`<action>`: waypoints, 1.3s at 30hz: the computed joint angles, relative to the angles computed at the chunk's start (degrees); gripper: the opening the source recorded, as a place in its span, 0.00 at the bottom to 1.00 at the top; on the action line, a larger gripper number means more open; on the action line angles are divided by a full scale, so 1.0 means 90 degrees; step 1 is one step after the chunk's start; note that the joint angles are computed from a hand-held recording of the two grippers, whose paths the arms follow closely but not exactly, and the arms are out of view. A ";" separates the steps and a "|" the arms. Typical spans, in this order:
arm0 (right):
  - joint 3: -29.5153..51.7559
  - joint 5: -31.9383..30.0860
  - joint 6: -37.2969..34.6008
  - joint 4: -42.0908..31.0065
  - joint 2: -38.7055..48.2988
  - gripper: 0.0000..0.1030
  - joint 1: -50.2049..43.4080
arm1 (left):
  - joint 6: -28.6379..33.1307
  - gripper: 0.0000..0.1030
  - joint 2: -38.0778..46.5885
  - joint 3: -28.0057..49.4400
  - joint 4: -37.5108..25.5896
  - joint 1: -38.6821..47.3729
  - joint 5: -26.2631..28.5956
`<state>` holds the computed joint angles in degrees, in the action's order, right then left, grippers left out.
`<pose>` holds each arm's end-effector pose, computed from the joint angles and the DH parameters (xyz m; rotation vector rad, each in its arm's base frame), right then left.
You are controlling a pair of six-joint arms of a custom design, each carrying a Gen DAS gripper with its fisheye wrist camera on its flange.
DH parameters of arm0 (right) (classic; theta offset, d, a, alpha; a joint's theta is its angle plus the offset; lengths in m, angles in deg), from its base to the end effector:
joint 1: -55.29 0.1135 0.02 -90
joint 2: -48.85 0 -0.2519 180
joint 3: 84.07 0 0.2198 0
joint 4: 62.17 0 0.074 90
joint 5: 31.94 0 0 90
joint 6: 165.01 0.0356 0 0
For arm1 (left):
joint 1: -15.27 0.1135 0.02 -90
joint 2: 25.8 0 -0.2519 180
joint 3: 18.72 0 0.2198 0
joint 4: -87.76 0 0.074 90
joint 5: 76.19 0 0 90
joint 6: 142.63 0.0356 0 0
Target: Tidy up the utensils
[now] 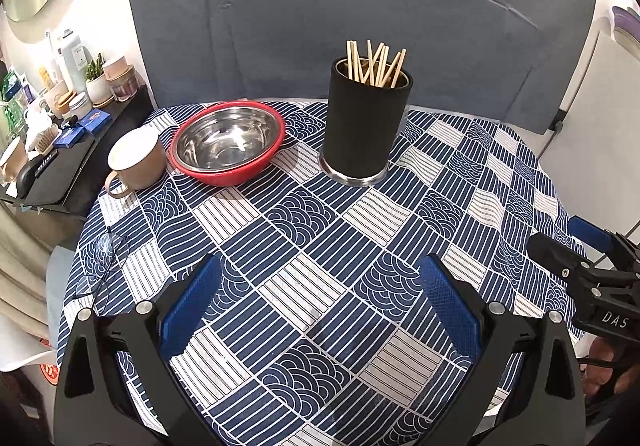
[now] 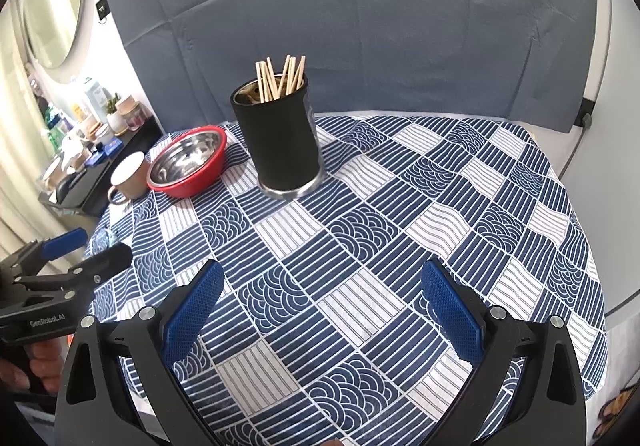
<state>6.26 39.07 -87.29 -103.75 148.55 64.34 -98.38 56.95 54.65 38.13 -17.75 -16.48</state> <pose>0.3410 0.0660 0.2424 -0.5905 2.3582 0.3815 0.2270 -0.1261 0.2378 -0.4449 2.3642 0.0799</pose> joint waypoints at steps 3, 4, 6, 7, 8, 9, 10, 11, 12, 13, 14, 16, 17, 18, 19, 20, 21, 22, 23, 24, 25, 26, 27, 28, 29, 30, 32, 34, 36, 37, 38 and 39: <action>0.0020 0.0003 -0.0013 -0.0006 0.0022 0.92 -0.0001 | 0.0044 0.94 0.0024 0.0035 -0.0001 -0.0023 -0.0024; 0.0034 0.0007 -0.0014 -0.0012 0.0029 0.92 0.0002 | 0.0047 0.94 0.0042 0.0051 -0.0006 -0.0031 -0.0035; 0.0045 0.0020 -0.0017 -0.0011 0.0037 0.92 0.0007 | 0.0042 0.94 0.0067 0.0074 -0.0036 -0.0027 -0.0042; 0.0056 0.0024 -0.0017 -0.0014 0.0046 0.92 0.0008 | 0.0045 0.94 0.0063 0.0064 -0.0022 -0.0019 -0.0027; 0.0051 0.0026 -0.0010 -0.0011 0.0039 0.92 0.0012 | 0.0041 0.94 0.0064 0.0060 -0.0022 -0.0013 -0.0025; 0.0052 0.0033 -0.0010 -0.0006 0.0040 0.92 0.0014 | 0.0047 0.94 0.0067 0.0060 -0.0020 -0.0005 -0.0021; 0.0055 0.0043 -0.0009 0.0002 0.0044 0.92 0.0018 | 0.0053 0.94 0.0077 0.0064 -0.0021 0.0001 -0.0011; 0.0042 0.0050 -0.0005 0.0017 0.0040 0.92 0.0021 | 0.0058 0.94 0.0088 0.0069 -0.0017 0.0002 -0.0007; 0.0034 0.0063 -0.0003 0.0031 0.0033 0.92 0.0030 | 0.0068 0.94 0.0101 0.0079 -0.0019 0.0003 -0.0009; 0.0033 0.0077 -0.0003 0.0040 0.0030 0.92 0.0039 | 0.0083 0.94 0.0109 0.0086 -0.0011 0.0013 0.0004; 0.0042 0.0087 -0.0005 0.0040 0.0035 0.92 0.0046 | 0.0091 0.94 0.0121 0.0094 -0.0014 0.0024 0.0010; 0.0038 0.0116 -0.0005 0.0043 0.0032 0.92 0.0066 | 0.0176 0.94 0.0029 -0.0009 0.0145 0.0060 0.0115; 0.0041 0.0122 -0.0001 0.0043 0.0035 0.92 0.0075 | 0.0190 0.94 0.0024 -0.0008 0.0157 0.0060 0.0112; 0.0036 0.0137 0.0011 0.0049 0.0029 0.92 0.0079 | 0.0203 0.94 0.0046 0.0015 0.0137 0.0058 0.0094; 0.0024 0.0141 0.0022 0.0056 0.0021 0.92 0.0084 | 0.0221 0.94 0.0069 0.0027 0.0148 0.0058 0.0113; 0.0022 0.0143 0.0027 0.0056 0.0022 0.92 0.0087 | 0.0236 0.94 0.0098 0.0045 0.0150 0.0061 0.0130; 0.0022 0.0160 0.0036 0.0058 0.0024 0.92 0.0094 | 0.0248 0.94 0.0126 0.0051 0.0158 0.0057 0.0156; 0.0024 0.0165 0.0042 0.0059 0.0027 0.92 0.0099 | 0.0300 0.94 0.0165 0.0065 0.0178 0.0067 0.0220; 0.0035 0.0166 0.0042 0.0049 0.0034 0.92 0.0101 | 0.0306 0.94 0.0184 0.0078 0.0167 0.0057 0.0215; 0.0028 0.0168 0.0031 0.0053 0.0033 0.92 0.0099 | 0.0308 0.94 0.0190 0.0082 0.0176 0.0050 0.0209; 0.0023 0.0172 0.0023 0.0060 0.0032 0.92 0.0098 | 0.0307 0.94 0.0189 0.0083 0.0175 0.0051 0.0203; 0.0016 0.0170 0.0018 0.0070 0.0028 0.92 0.0102 | 0.0295 0.94 0.0199 0.0092 0.0160 0.0054 0.0188; 0.0016 0.0181 0.0018 0.0069 0.0028 0.92 0.0112 | 0.0290 0.94 0.0203 0.0092 0.0161 0.0065 0.0201; 0.0042 0.0185 0.0012 0.0058 0.0048 0.92 0.0111 | 0.0310 0.94 0.0192 0.0069 0.0187 0.0087 0.0241; 0.0050 0.0187 0.0013 0.0056 0.0057 0.92 0.0114 | 0.0322 0.94 0.0206 0.0075 0.0179 0.0098 0.0262; 0.0056 0.0191 0.0019 0.0056 0.0061 0.92 0.0117 | 0.0319 0.94 0.0225 0.0097 0.0142 0.0101 0.0261; 0.0069 0.0201 0.0030 0.0046 0.0062 0.92 0.0125 | 0.0329 0.94 0.0269 0.0124 0.0092 0.0132 0.0299; 0.0089 0.0223 0.0037 0.0056 0.0067 0.92 0.0138 | 0.0309 0.94 0.0272 0.0130 0.0066 0.0186 0.0320; 0.0076 0.0252 0.0023 0.0077 0.0048 0.92 0.0163 | 0.0208 0.94 0.0206 0.0086 0.0041 0.0248 0.0279; 0.0072 0.0259 0.0011 0.0083 0.0044 0.92 0.0170 | 0.0184 0.94 0.0137 0.0022 0.0103 0.0276 0.0291; 0.0075 0.0270 0.0007 0.0085 0.0048 0.92 0.0174 | 0.0172 0.94 0.0100 -0.0011 0.0138 0.0298 0.0292; 0.0080 0.0280 0.0007 0.0085 0.0052 0.92 0.0175 | 0.0156 0.94 0.0076 -0.0031 0.0152 0.0312 0.0281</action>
<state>6.98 41.59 -87.23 -102.99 149.02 65.91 -96.98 57.63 54.37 39.50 -14.94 -13.95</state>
